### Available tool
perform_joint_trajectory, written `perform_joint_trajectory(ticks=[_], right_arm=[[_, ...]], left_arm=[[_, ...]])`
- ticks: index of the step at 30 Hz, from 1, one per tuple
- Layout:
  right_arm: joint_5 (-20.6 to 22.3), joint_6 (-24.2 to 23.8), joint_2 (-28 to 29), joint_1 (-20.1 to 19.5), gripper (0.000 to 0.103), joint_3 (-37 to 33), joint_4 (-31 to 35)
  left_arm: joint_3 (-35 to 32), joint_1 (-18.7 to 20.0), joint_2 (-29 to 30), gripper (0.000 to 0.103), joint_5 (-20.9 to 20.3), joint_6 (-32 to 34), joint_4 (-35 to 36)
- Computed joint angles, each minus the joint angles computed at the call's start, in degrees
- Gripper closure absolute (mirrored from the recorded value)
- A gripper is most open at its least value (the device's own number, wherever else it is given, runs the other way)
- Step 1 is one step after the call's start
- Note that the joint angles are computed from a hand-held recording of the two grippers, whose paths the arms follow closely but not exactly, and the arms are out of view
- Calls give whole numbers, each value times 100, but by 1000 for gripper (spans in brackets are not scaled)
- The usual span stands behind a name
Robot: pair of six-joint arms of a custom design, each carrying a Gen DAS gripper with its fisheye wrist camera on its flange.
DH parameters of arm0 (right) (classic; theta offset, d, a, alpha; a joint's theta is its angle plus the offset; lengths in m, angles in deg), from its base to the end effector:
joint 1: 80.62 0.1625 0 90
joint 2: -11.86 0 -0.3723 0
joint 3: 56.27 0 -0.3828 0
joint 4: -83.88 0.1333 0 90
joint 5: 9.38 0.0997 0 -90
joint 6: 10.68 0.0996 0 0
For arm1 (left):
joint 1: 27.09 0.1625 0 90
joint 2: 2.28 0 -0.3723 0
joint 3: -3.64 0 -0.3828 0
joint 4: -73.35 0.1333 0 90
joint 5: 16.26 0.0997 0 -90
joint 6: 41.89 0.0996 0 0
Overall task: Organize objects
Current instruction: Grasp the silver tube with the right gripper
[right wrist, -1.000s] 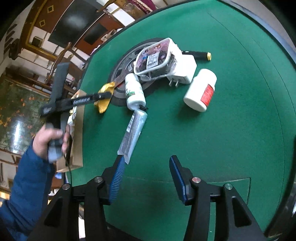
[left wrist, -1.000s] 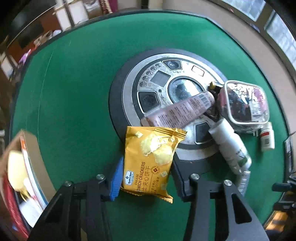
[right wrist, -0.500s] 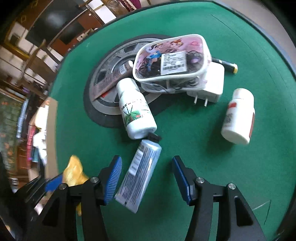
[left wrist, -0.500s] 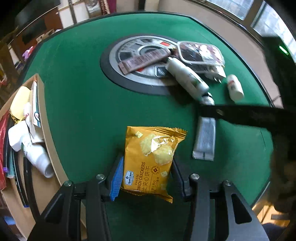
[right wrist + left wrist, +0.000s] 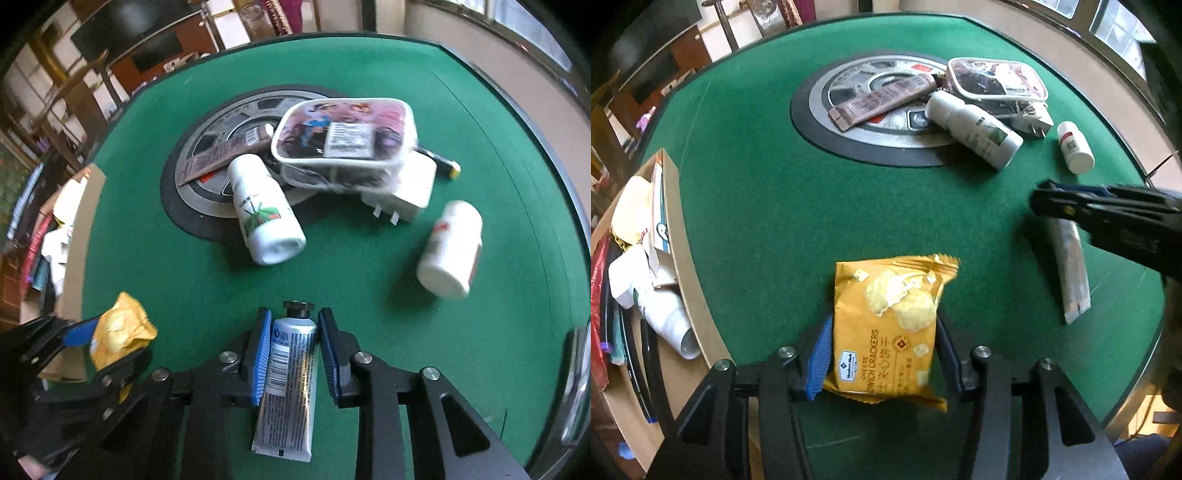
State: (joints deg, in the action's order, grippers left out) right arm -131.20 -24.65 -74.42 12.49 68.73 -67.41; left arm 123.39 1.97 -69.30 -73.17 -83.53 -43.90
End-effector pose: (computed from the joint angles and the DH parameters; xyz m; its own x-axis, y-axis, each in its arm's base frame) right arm 0.1049 -0.4423 0.2547 -0.8219 -0.0712 0.5651 -0.2561 0.9324 -0.2549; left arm -0.2858 -0.3735 0.0824 -0.6750 0.3412 -0.6542 0.4557 0.8901 -0.0060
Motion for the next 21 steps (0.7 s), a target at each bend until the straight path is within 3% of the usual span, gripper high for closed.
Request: perform_joint_trajectory(ticks=[8, 9, 21], right_arm=[[438, -57, -771, -88, 76, 372, 228], [464, -79, -811, -82, 76, 390, 225], [746, -352, -863, 304, 76, 344, 106]], left_arm=[[591, -272, -544, 58, 48, -426, -603], [551, -266, -370, 58, 19, -354, -829], [558, -754, -667, 58, 626, -717, -566]])
